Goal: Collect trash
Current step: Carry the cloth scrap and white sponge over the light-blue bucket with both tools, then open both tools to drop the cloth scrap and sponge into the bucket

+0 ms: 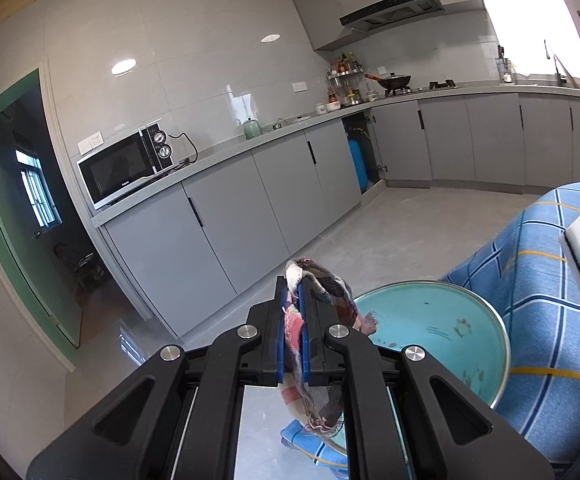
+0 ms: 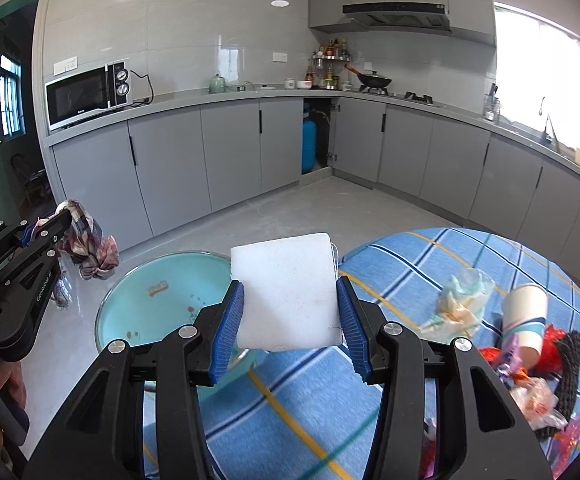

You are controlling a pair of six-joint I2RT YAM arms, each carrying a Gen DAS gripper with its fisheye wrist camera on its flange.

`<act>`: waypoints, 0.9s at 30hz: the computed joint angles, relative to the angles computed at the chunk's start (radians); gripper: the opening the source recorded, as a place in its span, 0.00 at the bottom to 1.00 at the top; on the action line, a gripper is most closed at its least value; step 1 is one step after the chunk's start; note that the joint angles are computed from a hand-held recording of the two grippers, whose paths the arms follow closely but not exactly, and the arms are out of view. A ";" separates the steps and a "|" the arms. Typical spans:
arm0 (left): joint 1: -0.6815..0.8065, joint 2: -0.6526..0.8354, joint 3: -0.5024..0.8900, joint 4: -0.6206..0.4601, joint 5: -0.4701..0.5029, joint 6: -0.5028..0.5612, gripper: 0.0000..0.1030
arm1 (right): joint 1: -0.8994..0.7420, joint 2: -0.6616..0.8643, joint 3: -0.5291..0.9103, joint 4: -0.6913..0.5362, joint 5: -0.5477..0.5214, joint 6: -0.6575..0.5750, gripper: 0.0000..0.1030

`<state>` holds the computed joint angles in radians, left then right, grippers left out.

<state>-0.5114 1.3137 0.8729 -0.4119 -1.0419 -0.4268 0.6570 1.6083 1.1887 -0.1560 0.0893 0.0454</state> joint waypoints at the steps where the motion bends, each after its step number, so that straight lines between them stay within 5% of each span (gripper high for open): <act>1: 0.008 0.002 0.000 0.005 0.004 0.005 0.06 | 0.003 0.012 0.013 -0.002 -0.001 0.001 0.46; 20: 0.088 0.075 -0.001 0.089 0.066 0.068 0.14 | 0.032 0.179 0.140 0.011 -0.058 0.001 0.49; 21: 0.089 0.076 -0.002 0.090 0.069 0.068 0.19 | 0.034 0.187 0.143 0.013 -0.058 0.001 0.51; 23: 0.083 0.075 -0.009 0.099 0.059 0.065 0.45 | 0.031 0.205 0.153 0.016 -0.076 0.008 0.61; 27: 0.073 0.067 -0.014 0.112 0.058 0.073 0.52 | 0.024 0.205 0.138 0.027 -0.087 0.019 0.67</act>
